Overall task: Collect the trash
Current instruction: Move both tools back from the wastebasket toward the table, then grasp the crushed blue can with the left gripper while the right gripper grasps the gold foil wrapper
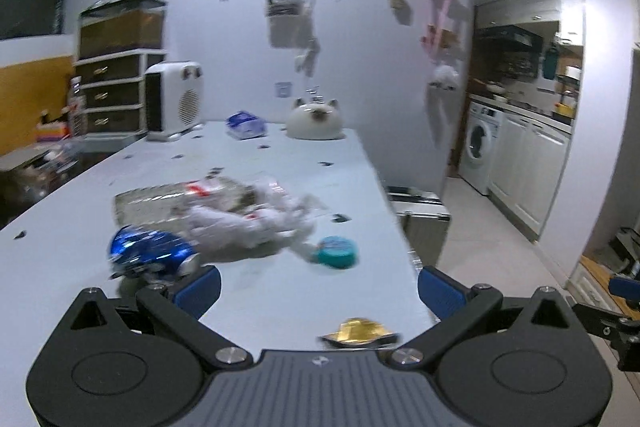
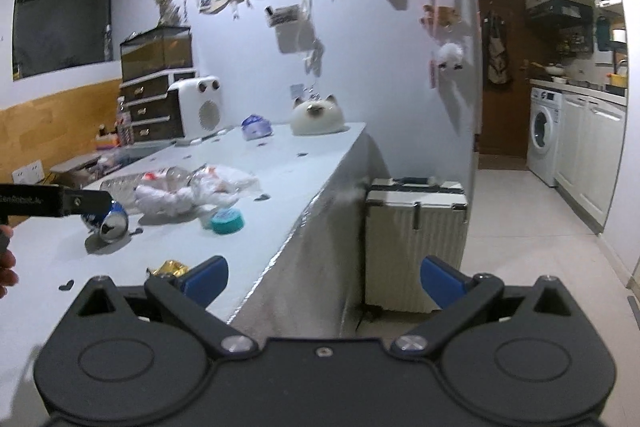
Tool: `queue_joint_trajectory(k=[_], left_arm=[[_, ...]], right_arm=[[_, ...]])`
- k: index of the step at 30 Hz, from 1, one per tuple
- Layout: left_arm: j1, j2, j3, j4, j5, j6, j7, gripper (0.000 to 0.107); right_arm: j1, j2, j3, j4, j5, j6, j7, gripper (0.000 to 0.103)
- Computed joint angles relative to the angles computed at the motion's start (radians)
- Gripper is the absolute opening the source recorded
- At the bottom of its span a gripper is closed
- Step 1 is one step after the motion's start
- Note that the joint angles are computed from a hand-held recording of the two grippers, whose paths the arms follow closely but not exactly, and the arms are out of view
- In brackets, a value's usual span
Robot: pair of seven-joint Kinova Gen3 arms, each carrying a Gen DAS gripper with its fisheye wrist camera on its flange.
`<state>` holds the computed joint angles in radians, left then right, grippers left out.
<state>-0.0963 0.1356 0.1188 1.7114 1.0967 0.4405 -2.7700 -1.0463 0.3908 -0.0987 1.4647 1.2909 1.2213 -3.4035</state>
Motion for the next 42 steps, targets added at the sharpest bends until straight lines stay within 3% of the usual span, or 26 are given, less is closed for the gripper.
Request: queue_joint_trajectory(k=[2,9,17,21,28,30,36,39,42], left_arm=[[-0.021,0.018,-0.013,-0.005,0.009,0.013,0.006,0.103],[-0.126,0.125,-0.027,-0.092,-0.011,0.124,0.200,0.103],[-0.279,0.296,0.027,-0.197,0.220,0.297,0.349,0.103],[-0.297,0.360,0.046,-0.224,0.339,0.295,0.413,0.102],[-0.285,0.421,0.059,-0.279,0.426,0.267,0.467,0.095],[-0.278,0.437,0.061,-0.300,0.434,0.259,0.497,0.092],[-0.257,0.462,0.069,-0.344,0.391,0.205,0.555,0.080],[-0.240,0.463,0.069,-0.360,0.335,0.162,0.597,0.068],[-0.240,0.469,0.083,-0.372,0.280,0.134,0.635,0.050]], right_arm=[[0.008,0.016,0.000,-0.016,-0.003,-0.025,-0.001,0.103],[-0.007,0.090,0.039,-0.081,0.007,-0.080,0.085,0.103],[0.034,0.116,0.070,-0.115,-0.042,-0.264,0.151,0.103],[0.032,0.140,0.096,-0.149,-0.063,-0.307,0.199,0.103],[0.066,0.149,0.118,-0.168,-0.137,-0.439,0.311,0.102],[0.083,0.151,0.124,-0.171,-0.165,-0.494,0.343,0.092],[0.163,0.170,0.114,-0.204,-0.324,-0.644,0.474,0.085],[0.184,0.185,0.108,-0.228,-0.399,-0.672,0.545,0.081],[0.194,0.184,0.097,-0.230,-0.466,-0.702,0.617,0.078]])
